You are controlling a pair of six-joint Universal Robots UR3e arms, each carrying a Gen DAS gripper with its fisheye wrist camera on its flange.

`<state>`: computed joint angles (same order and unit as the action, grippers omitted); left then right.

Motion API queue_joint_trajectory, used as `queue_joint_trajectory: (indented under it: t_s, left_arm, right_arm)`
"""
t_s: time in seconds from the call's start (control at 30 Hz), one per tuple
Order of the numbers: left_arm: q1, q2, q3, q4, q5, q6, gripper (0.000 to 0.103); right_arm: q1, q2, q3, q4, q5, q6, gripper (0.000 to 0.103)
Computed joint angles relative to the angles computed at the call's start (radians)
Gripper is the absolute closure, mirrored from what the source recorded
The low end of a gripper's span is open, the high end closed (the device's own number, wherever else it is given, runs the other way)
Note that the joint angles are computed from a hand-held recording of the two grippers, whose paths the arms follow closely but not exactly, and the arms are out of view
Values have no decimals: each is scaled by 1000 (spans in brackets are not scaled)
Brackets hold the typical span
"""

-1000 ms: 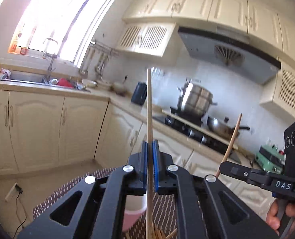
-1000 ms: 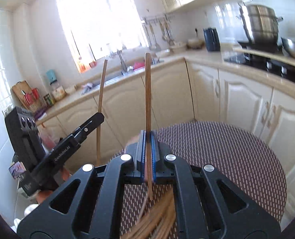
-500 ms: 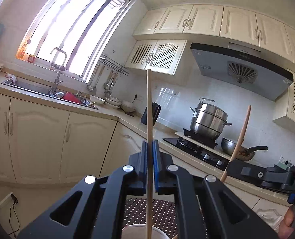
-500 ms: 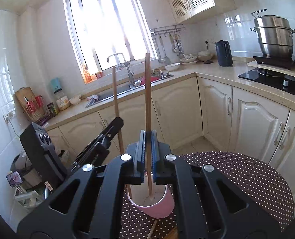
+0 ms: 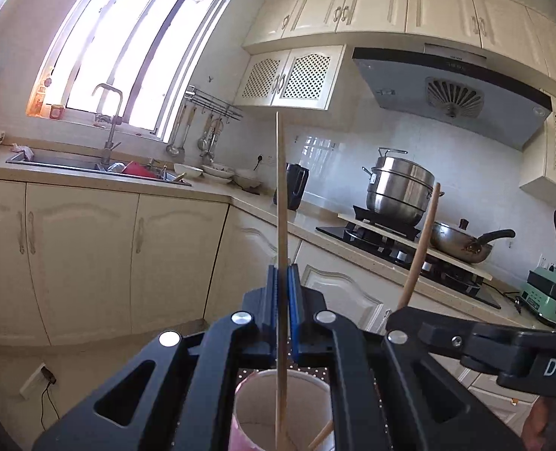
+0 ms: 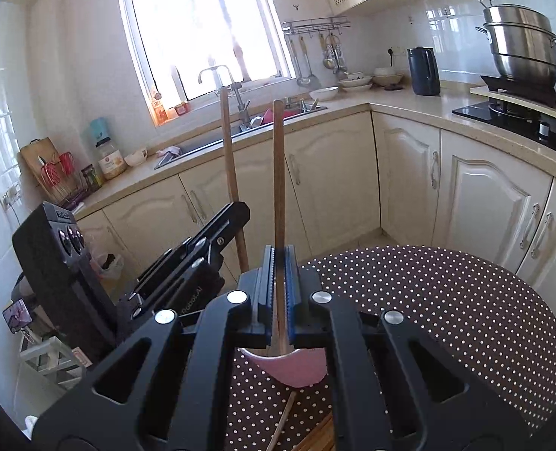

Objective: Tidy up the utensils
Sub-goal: 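Open the left tool to drop its chopstick into the cup while the right tool releases its own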

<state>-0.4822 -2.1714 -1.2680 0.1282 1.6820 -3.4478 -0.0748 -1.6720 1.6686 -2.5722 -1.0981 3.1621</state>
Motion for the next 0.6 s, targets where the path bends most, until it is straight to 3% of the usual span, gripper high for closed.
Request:
queue_joint_trajectory:
  t_s: [0.17, 0.37, 0.4, 0.43, 0.47, 0.6]
  left_arm:
    - [-3, 49, -98, -3, -12, 28, 97]
    - [8, 89, -165, -55, -40, 46, 95]
    - [11, 95, -175, -64, -45, 51, 88]
    - [8, 99, -179, -75, -35, 53, 72]
    - [5, 103, -185, -81, -24, 53, 65]
    - [-4, 128, -220, -73, -12, 63, 51]
  right_arm:
    - [42, -15, 50, -38, -89, 0, 97]
    - [53, -18, 98, -69, -127, 29, 97]
    - [57, -19, 102, -74, -137, 35, 97]
    - [60, -21, 107, -78, -145, 43, 97]
    - [59, -25, 112, -81, -146, 49, 97]
    - [75, -44, 128, -85, -183, 70, 95]
